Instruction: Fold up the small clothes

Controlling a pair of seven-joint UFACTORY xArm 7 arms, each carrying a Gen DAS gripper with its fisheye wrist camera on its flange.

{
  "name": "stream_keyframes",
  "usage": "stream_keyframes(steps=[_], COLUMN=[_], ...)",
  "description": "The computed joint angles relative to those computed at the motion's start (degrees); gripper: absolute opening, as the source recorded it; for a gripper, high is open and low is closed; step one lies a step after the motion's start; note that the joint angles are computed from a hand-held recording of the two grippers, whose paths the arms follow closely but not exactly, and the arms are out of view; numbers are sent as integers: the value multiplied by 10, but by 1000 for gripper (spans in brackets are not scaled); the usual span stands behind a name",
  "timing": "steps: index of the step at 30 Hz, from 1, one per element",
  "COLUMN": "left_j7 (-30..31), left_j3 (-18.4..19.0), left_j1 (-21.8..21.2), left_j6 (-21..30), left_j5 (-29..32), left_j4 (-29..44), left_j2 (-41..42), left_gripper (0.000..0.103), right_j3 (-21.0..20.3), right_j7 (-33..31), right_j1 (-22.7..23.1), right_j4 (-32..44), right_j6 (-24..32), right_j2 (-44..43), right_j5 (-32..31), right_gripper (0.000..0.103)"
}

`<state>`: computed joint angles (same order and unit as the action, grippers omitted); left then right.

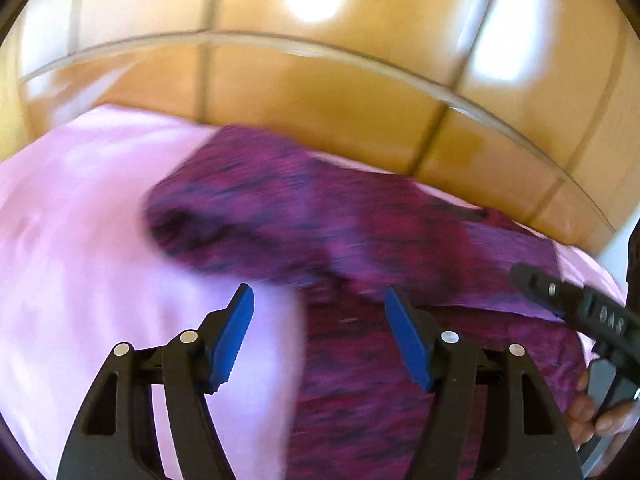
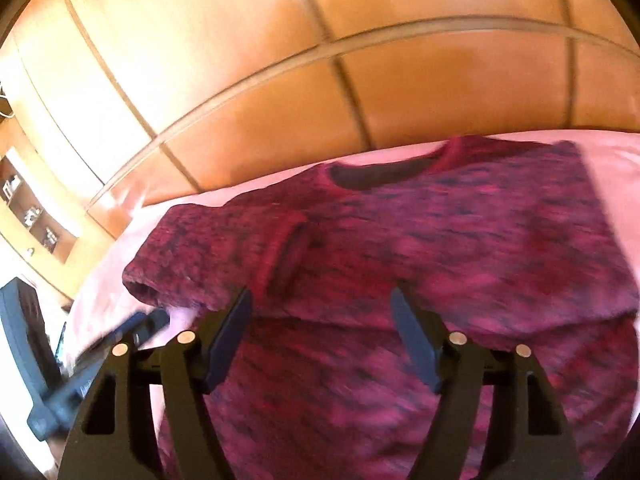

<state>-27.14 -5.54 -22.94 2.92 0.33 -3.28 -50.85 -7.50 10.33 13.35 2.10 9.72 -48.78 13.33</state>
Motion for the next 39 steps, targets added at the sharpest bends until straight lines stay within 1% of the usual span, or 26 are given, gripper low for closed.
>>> stream_keyframes(steps=[1, 4, 5, 6, 7, 8, 9, 12, 14, 15, 16, 18, 19, 20, 22, 23, 25, 26, 30, 32, 34, 35, 36, 37, 38, 39], left_j7=[-9, -11, -12, -13, -13, -16, -18, -26, -41, -53, -70, -98, -108, -118, -133, -140, -150, -152, -159, -162, -167, -171, -173, -175, -175, -175], left_j3=[-2, 17, 23, 28, 31, 33, 35, 38, 15, -11, -61, -135, -152, -175, -192, -197, -208, -213, -213, -214, -220, -230, -232, -235, -233, -230], left_j1=[12, 36, 42, 47, 48, 47, 44, 28, 30, 44, 79, 141, 157, 177, 191, 196, 204, 207, 212, 215, 223, 231, 231, 234, 233, 231], left_j6=[3, 10, 5, 0, -7, -21, -30, -56, -74, -80, -82, -74, -76, -75, -74, -77, -80, -79, -80, -79, -86, -88, -88, -90, -92, -92], left_j5=[-4, -12, -16, -19, -21, -25, -28, -35, -37, -36, -33, -22, -16, -9, 4, 10, 20, 26, 40, 44, 47, 48, 48, 49, 50, 49], left_j4=[-2, -3, -1, 2, 6, 12, 18, 38, 55, 65, 78, 96, 100, 104, 109, 110, 111, 108, 105, 107, 105, 105, 103, 102, 100, 99], left_j2=[4, 19, 31, 45, 57, 77, 93, 141, 174, 191, 211, 231, 235, 237, 239, 241, 243, 237, 234, 234, 233, 234, 230, 229, 229, 228], left_gripper=[67, 67, 67, 67, 67, 67, 67, 67, 69, 70, 70, 70, 70, 70, 70, 70, 70, 70, 70, 70, 70, 70, 70, 70, 70, 70], right_j3=[3, -44, -38, -20, -11, -2, 23, 67, 76, 69, 70, 81, 84, 66, 7, -19, -41, -49, -86, -119, -168, -177, -163, -129, -105, -58], right_j7=[13, 3, 3, 6, 4, 3, 11, 25, 29, 25, 25, 25, 23, 12, -26, -44, -66, -69, -93, -111, -135, -147, -142, -137, -138, -116], right_j1=[21, 89, 91, 80, 75, 66, 41, -17, -48, -57, -66, -105, -127, -134, -113, -103, -89, -76, 13, 84, 169, 198, 203, 187, 169, 127], right_j4=[15, 74, 86, 94, 103, 105, 103, 79, 70, 66, 67, 67, 67, 69, 71, 66, 52, 43, 40, 55, 78, 93, 100, 111, 117, 118], right_j6=[-19, -44, -46, -43, -31, -20, -13, 10, 32, 47, 54, 71, 80, 90, 111, 123, 111, 100, 43, 10, -16, -19, -26, -24, -15, -10], right_j2=[40, 163, 186, 203, 209, 202, 186, 90, 35, 7, -7, -36, -48, -52, -50, -62, -62, -60, 1, 56, 115, 146, 172, 197, 205, 203], right_j5=[7, 33, 34, 30, 26, 23, 12, -22, -43, -50, -55, -79, -92, -96, -79, -66, -39, -19, 52, 90, 134, 156, 153, 144, 143, 119], right_gripper=[70, 66, 55, 31, 19, 11, 4, 0, 0, 0, 0, 0, 0, 0, 0, 6, 38, 58, 57, 57, 57, 53, 43, 34, 17, 9])
